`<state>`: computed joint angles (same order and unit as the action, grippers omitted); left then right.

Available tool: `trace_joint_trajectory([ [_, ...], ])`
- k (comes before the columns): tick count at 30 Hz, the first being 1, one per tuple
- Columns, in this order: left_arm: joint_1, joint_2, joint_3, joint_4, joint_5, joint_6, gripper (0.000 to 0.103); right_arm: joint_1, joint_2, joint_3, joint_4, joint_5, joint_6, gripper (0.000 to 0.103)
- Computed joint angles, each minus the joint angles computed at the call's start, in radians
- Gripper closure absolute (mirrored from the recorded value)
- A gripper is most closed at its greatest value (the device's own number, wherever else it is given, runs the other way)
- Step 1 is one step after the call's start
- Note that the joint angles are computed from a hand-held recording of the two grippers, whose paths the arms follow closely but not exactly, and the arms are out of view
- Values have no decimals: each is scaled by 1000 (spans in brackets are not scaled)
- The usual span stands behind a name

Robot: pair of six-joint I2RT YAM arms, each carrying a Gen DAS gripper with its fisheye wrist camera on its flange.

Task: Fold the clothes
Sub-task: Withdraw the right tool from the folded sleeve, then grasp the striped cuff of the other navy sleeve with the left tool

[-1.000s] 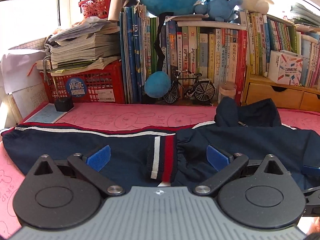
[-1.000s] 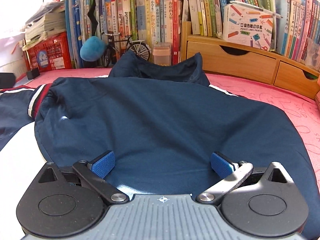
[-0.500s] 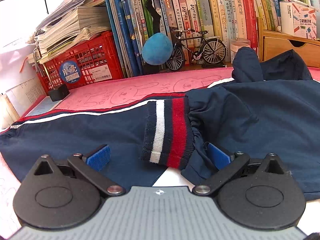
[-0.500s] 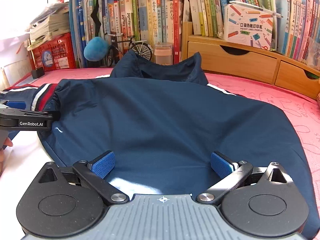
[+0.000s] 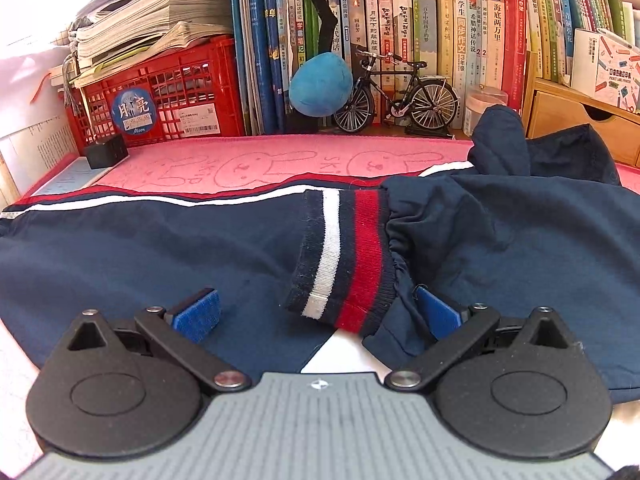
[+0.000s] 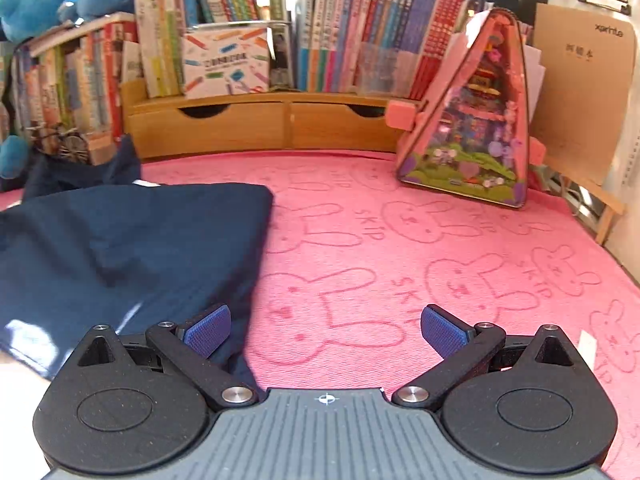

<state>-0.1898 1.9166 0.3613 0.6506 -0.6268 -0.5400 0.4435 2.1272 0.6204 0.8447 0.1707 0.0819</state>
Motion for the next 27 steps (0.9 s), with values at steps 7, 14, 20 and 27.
trace_joint_trajectory([
  [7,1,-3,4,-7,6,-8,0,47,-19,2,-30,69,-4,0],
  [14,26,-14,-14,18,50,-14,0,44,-61,-86,56,123,-14,0],
  [20,29,-18,-15,16,52,-12,0,15,-80,-109,9,-297,-51,0],
  [27,31,-15,-18,34,71,6,0,-60,38,-51,45,-105,61,0],
])
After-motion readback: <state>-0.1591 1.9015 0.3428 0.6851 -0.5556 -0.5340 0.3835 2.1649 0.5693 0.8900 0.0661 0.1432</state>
